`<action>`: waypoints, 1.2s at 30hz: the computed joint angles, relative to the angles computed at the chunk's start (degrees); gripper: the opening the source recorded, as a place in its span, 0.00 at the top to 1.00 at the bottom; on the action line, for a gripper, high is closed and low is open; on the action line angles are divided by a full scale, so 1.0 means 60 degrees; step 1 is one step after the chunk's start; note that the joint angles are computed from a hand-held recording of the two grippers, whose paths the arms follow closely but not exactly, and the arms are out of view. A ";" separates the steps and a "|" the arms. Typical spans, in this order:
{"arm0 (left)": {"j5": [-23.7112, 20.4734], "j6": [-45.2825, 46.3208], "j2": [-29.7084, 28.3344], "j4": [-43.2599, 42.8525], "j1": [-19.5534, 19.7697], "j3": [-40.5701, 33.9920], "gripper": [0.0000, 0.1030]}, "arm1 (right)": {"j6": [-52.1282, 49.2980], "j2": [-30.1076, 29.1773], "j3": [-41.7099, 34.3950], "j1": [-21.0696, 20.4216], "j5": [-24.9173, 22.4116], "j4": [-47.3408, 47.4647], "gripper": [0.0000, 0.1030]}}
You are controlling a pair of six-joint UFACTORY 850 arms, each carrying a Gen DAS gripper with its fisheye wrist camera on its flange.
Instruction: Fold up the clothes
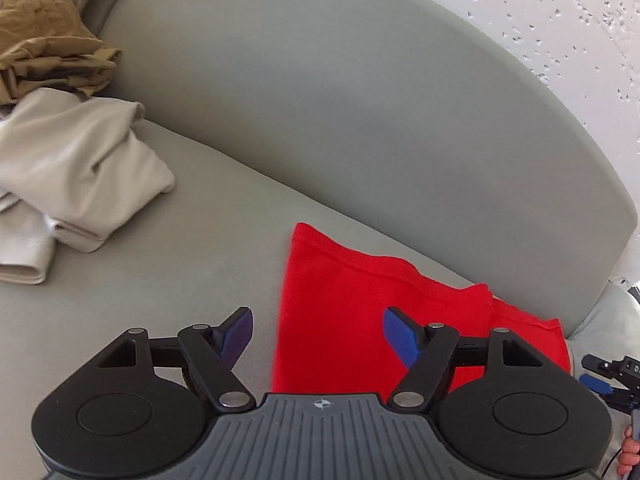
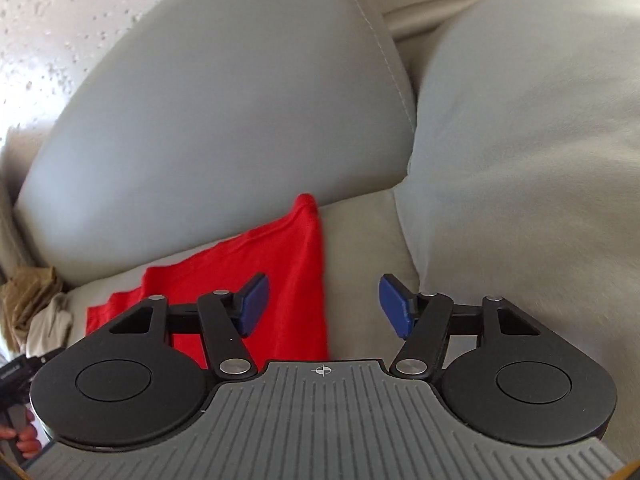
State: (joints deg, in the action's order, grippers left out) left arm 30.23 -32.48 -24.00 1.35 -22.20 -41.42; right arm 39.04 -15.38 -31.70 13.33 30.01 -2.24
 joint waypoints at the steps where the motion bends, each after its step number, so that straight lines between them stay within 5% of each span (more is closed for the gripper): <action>1: 0.0016 -0.0118 -0.0230 0.0429 0.0067 -0.0216 0.38 | 0.0460 -0.0241 -0.0117 -0.0077 0.0306 -0.0081 0.44; 7: 0.0485 0.0459 -0.0890 0.0875 0.0042 -0.0869 0.44 | 0.1154 -0.1714 -0.1096 -0.0508 0.1748 -0.1463 0.51; 8: 0.0559 0.0494 -0.0928 0.0987 0.0027 -0.0916 0.55 | 0.0963 -0.1813 -0.1269 -0.0450 0.1608 -0.1505 0.54; 9: 0.0504 0.0869 -0.0928 0.0761 -0.0047 -0.0959 0.94 | 0.0532 -0.1894 -0.1383 -0.0372 0.1512 -0.1354 0.59; 10: 0.0459 0.1581 -0.0883 0.0136 -0.0163 -0.0950 0.98 | -0.0297 -0.1960 -0.1536 -0.0203 0.1282 -0.0937 0.80; 11: 0.0697 0.2581 -0.0802 -0.0863 -0.0319 -0.0845 0.98 | -0.1228 -0.1827 -0.1450 0.0024 0.1279 -0.0121 0.96; 17: 0.1828 0.6057 -0.1011 -0.4410 -0.0997 -0.0754 0.97 | -0.5886 -0.1664 -0.1158 0.1299 0.2452 0.4564 0.98; 21: 0.1808 0.8375 -0.1340 -0.7123 -0.1459 -0.1147 0.73 | -0.6793 -0.2204 -0.1752 0.1394 0.1411 0.6038 0.96; 22: 0.1735 0.8916 -0.1257 -0.7896 -0.1547 -0.1200 0.55 | -0.6834 -0.2195 -0.1770 0.1430 0.1410 0.6136 0.94; 24: 0.1769 0.9761 -0.0886 -0.9406 -0.1668 -0.1071 0.48 | -0.7191 -0.1958 -0.1695 0.1536 0.1272 0.6709 0.75; 25: 0.1780 0.9803 -0.0604 -0.9769 -0.1673 -0.0875 0.49 | -0.7724 -0.1770 -0.1708 0.1621 0.1038 0.7371 0.56; 29: 0.1134 0.9867 0.1370 -1.0725 -0.1777 0.0483 0.49 | -0.7034 0.0099 -0.0310 0.1843 0.1094 0.7337 0.51; 31: 0.0594 1.0297 0.2674 -1.1436 -0.2036 0.1273 0.48 | -0.6778 0.1894 0.0679 0.1958 0.0252 0.7286 0.46; 33: 0.0336 1.0653 0.4124 -1.2185 -0.2555 0.2134 0.44 | -0.7857 0.3887 0.1531 0.2377 -0.0730 0.8770 0.41; 36: 0.0326 1.2354 0.6513 -1.4274 -0.3903 0.3299 0.35 | -1.0228 0.6886 0.2783 0.3822 -0.0705 1.1768 0.36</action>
